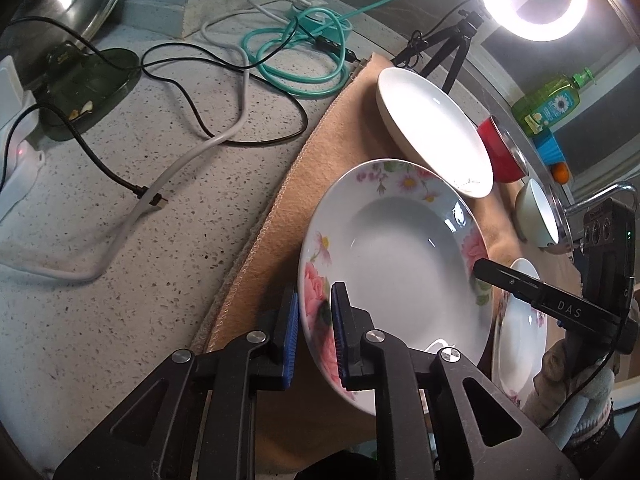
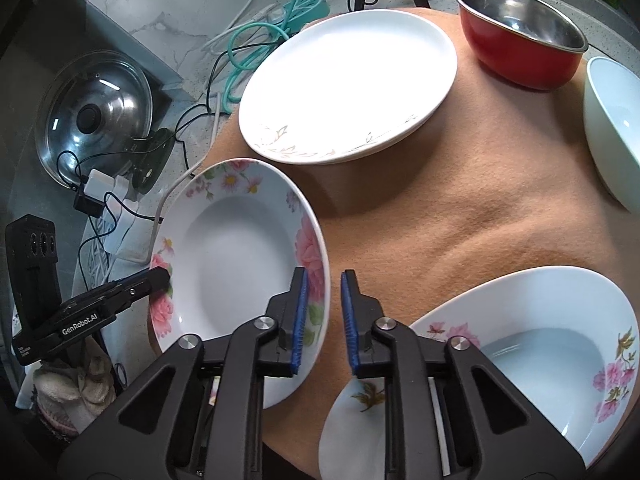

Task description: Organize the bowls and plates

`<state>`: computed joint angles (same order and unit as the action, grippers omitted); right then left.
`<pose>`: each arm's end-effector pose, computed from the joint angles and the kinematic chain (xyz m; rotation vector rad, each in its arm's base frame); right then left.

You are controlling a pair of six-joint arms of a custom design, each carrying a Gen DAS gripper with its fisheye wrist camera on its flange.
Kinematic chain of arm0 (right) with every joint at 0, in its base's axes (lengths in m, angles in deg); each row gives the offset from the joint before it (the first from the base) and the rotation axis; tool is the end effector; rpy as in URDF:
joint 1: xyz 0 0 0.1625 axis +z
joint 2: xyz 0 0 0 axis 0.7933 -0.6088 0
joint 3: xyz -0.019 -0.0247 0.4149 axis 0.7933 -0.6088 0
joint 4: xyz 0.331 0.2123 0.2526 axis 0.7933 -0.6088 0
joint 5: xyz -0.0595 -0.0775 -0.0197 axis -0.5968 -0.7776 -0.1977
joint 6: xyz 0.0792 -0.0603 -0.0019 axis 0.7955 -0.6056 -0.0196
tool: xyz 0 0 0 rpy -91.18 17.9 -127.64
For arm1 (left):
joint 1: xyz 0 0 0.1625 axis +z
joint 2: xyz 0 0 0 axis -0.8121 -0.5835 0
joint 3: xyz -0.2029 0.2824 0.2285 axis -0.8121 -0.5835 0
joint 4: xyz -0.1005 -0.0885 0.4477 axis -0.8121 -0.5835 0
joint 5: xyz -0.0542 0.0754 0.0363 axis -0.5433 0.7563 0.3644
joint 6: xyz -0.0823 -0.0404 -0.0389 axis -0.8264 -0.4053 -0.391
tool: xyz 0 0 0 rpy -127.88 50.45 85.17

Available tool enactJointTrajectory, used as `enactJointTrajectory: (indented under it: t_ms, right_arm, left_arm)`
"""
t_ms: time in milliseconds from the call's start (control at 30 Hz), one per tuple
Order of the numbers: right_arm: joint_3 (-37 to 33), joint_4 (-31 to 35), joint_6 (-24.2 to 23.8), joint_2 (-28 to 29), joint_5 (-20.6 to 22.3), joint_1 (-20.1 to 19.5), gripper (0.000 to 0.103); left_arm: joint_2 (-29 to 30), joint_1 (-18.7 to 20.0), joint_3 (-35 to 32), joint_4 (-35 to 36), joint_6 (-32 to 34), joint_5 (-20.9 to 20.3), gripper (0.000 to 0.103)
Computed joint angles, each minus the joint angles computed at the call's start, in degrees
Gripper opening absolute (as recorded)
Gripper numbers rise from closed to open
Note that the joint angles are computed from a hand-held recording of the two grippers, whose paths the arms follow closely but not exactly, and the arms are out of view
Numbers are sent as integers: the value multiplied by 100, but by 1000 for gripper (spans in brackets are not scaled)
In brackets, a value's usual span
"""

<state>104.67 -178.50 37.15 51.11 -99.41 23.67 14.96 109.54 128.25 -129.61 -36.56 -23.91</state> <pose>-0.1035 -0.9018 0.2437 0.7815 -2.7739 0.1136 -0.2827 -0.7563 -0.1178 -0.3249 2.5546 -0.7630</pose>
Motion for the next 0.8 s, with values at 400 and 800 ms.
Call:
enactJointTrajectory:
  t_ms: [400,800]
  right_arm:
    - [153,-125,9,-93,-33,-2,12]
    - [439,-346,52,-483,177,-112,12]
  left_arm:
    - [-18,-35,33,-62,50,4,14]
    - [146,-167,-282,-160,487,-60,14]
